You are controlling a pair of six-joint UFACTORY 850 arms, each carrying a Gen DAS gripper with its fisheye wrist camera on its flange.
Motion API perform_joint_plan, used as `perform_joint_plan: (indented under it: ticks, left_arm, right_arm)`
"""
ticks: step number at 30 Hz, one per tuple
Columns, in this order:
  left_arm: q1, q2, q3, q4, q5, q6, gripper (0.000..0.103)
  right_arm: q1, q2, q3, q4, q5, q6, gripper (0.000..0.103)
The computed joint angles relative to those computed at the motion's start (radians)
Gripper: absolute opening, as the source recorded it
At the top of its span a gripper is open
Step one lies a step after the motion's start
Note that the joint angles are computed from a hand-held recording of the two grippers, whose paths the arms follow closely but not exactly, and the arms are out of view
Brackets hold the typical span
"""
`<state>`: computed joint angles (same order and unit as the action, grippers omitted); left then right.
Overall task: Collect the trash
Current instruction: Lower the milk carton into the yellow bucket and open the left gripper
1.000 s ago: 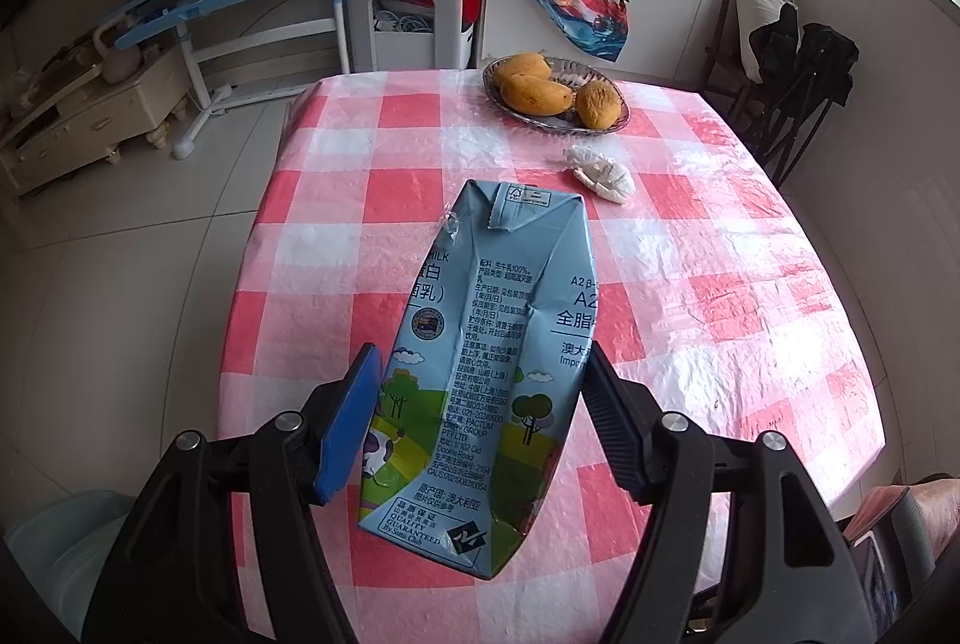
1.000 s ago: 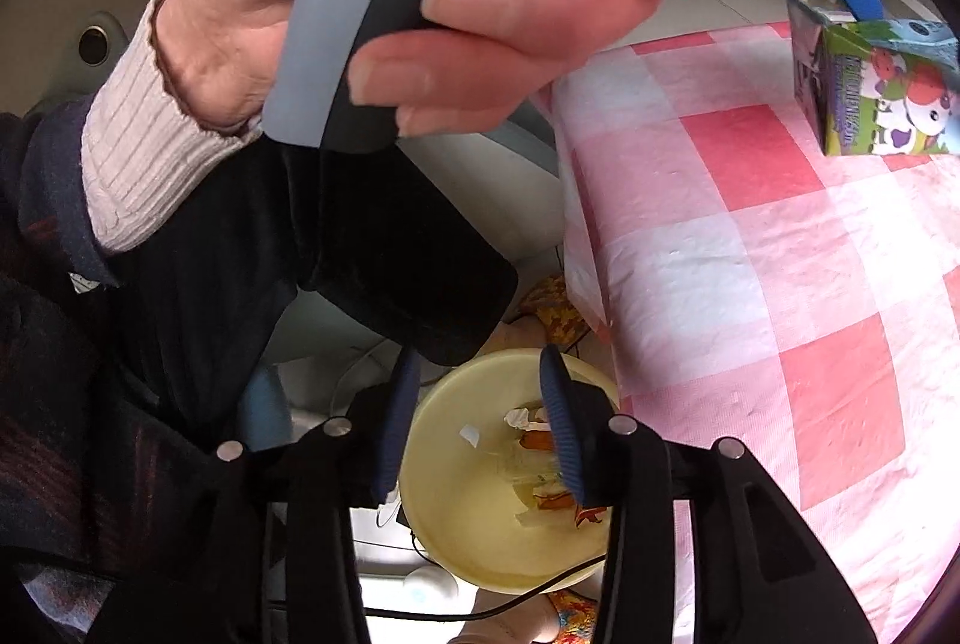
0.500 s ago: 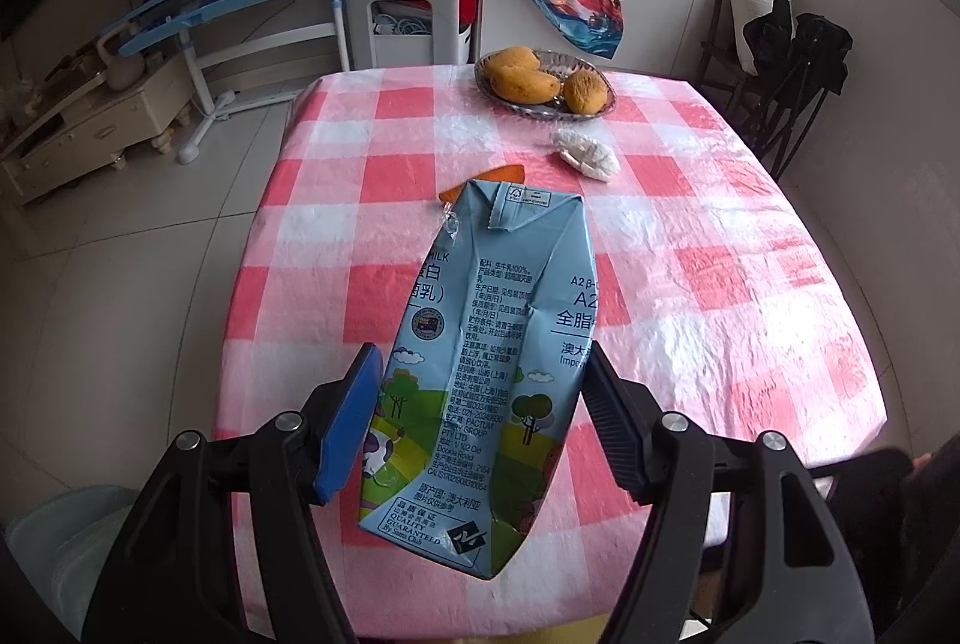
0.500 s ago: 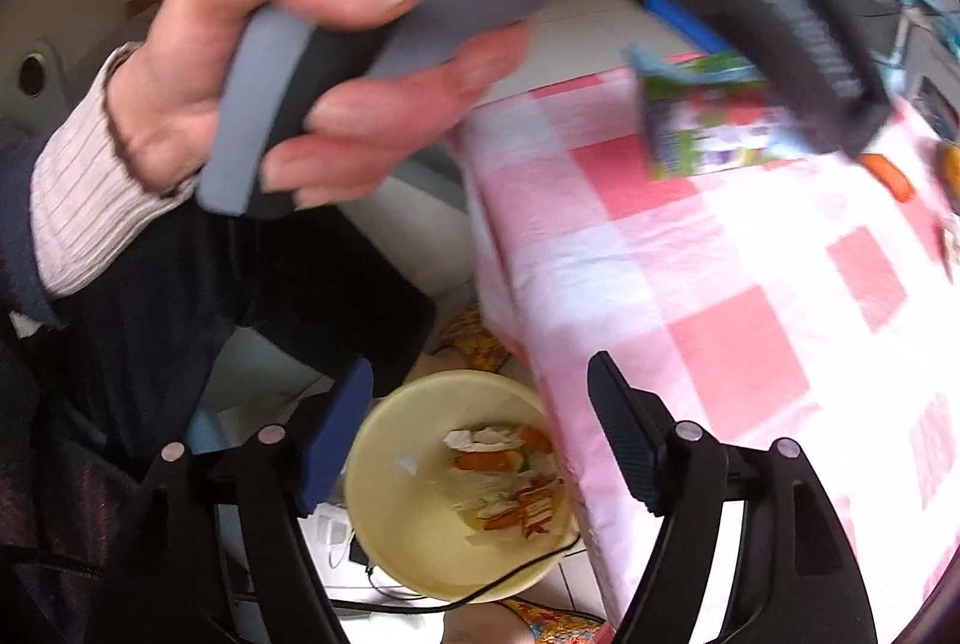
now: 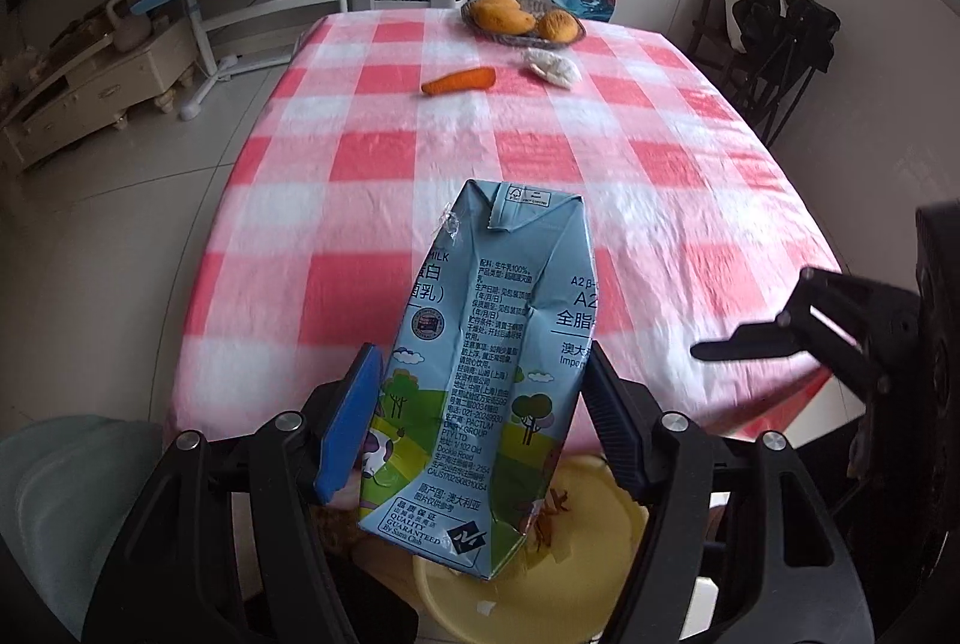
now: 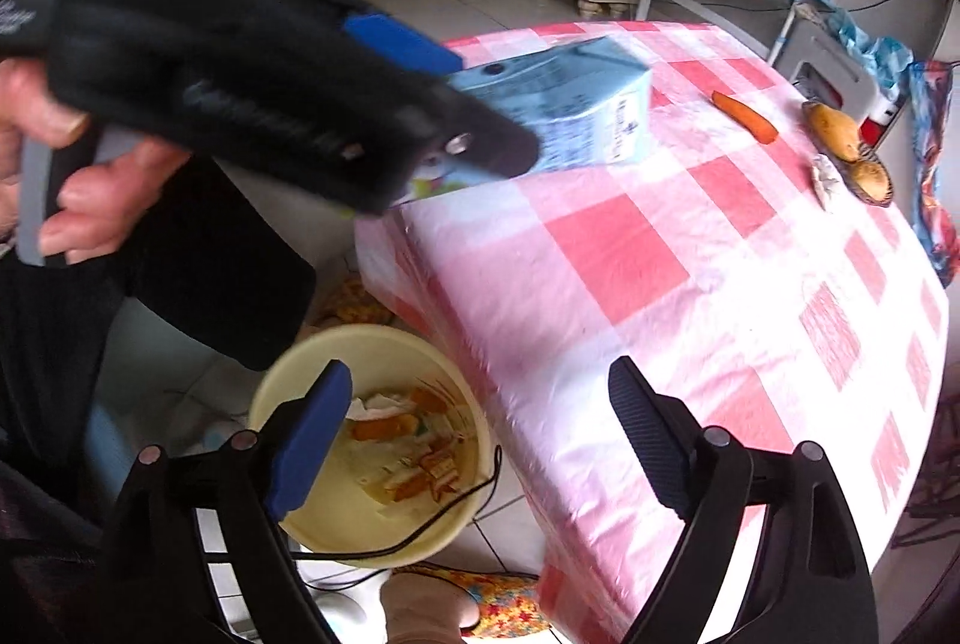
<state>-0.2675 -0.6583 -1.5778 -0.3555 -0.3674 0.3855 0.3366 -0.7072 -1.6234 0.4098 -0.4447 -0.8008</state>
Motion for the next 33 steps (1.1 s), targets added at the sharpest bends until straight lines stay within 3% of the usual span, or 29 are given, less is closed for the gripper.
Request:
perform_joint_plan:
  ticks: [10,20,28,33]
  left_arm:
    - [-0.024,0.097,0.181,0.022,-0.001,0.014,0.064]
    - [-0.027,0.128,0.234,0.044,0.005,-0.014,0.064]
    - [-0.024,0.177,0.286,0.031,0.168,-0.052,0.071]
    - [-0.019,0.187,0.289,0.035,0.207,-0.089,0.073]
  right_arm:
    - [0.019,0.046,0.067,-0.206,0.074,0.182,0.088]
    - [0.028,0.059,0.097,-0.334,0.095,0.322,0.091]
    - [0.033,0.065,0.106,-0.295,0.114,0.288,0.091]
    - [0.033,0.076,0.116,-0.232,0.147,0.244,0.091]
